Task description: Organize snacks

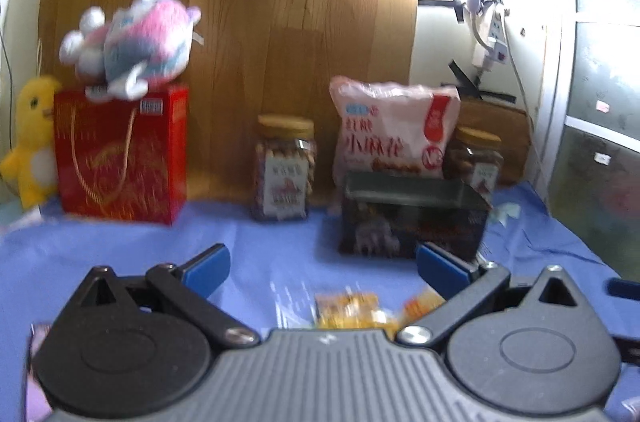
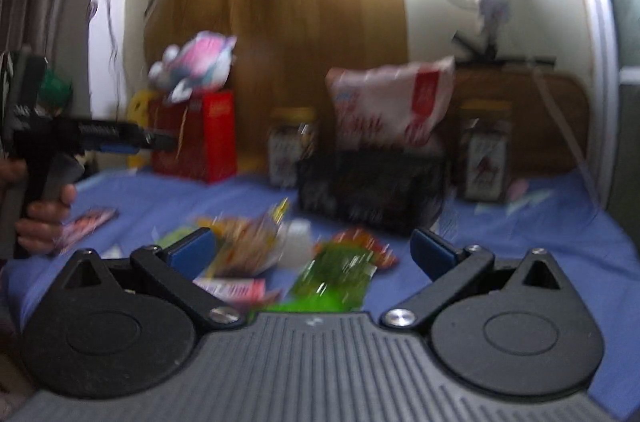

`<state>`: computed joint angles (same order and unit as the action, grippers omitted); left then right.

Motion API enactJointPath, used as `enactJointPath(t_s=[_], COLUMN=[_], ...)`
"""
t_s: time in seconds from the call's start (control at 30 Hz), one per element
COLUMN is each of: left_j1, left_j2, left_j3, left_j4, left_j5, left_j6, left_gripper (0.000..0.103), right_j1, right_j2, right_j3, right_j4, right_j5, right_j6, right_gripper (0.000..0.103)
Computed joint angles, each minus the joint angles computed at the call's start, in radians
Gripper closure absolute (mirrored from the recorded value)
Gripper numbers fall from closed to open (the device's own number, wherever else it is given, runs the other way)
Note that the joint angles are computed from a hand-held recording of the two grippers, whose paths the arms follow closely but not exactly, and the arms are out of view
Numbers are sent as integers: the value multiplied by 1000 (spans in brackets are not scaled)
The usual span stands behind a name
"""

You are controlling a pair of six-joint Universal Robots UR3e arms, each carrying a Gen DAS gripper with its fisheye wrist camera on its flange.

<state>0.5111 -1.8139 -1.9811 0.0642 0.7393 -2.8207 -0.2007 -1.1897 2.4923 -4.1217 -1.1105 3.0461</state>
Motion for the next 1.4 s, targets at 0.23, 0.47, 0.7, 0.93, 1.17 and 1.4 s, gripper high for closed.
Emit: enactJointPath(t_s=[0.23,0.47,0.7,0.93,1.17,1.4], left_j1=[158,174,69,58,59,75], left_j2=[197,322,212,177,151,176], left_j3=[-201,-294,-274,-290,-252,-292], left_j4=[-388,-687,-532,-436,-462,-461], left_j5=[-231,-221,-78,-80,-96,-125], left_j6=[350,667,586,560,555,627], left_gripper=[6,27,58,58,62,62], right_j1=[68,117,125,165,143,148], right_j2=[-13,29,54,75,86,69], right_j3=[-66,-234,-388,-429,-397,-356], right_j4=[221,455,691,765,713,674], right_j5=[6,-10,36,19,81,53], right_j6=[-108,-142,-176,-297,-298,-309], right_gripper=[23,40,39,38,46,54])
